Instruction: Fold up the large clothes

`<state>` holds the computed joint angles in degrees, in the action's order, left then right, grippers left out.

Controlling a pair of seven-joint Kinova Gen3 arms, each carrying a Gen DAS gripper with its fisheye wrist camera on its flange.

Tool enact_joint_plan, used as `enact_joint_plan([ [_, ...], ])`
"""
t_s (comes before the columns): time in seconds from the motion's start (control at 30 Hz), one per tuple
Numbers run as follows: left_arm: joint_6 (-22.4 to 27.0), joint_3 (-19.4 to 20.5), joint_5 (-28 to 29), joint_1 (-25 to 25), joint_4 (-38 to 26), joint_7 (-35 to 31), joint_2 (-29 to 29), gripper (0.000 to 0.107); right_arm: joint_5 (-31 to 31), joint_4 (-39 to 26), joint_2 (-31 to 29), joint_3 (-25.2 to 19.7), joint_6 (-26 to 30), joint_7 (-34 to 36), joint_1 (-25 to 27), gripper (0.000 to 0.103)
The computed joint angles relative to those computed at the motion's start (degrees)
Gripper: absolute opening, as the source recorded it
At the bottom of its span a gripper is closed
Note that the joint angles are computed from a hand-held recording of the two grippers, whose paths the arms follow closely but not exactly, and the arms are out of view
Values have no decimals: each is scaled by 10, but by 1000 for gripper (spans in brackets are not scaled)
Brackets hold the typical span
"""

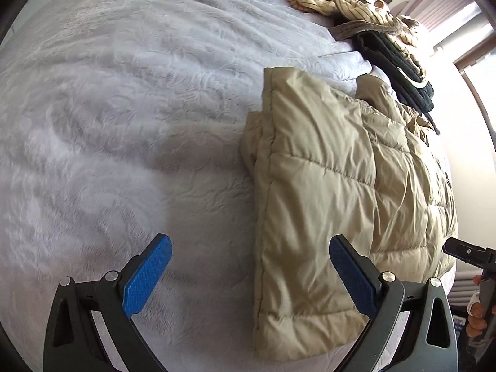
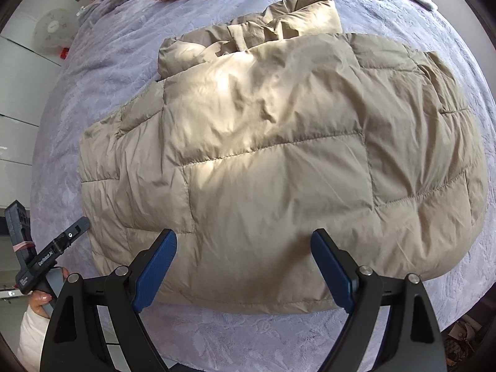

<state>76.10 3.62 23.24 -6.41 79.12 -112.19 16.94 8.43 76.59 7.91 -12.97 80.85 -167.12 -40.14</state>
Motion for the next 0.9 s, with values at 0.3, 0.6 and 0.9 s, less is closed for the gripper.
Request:
enact_joint_plan([
  [0.3,110,44,93,-33,-112,-36,145,102,-9,44,-29,-2,-46,-6,20,90],
  [0.6,161,69,106,-10,-171,-30,217,100,27,60,-45,-8,-81,10,34,90],
  [0.9,228,84,161,-12,-203,13,225,25,75,71,-43,-8,-79,51,39,14],
])
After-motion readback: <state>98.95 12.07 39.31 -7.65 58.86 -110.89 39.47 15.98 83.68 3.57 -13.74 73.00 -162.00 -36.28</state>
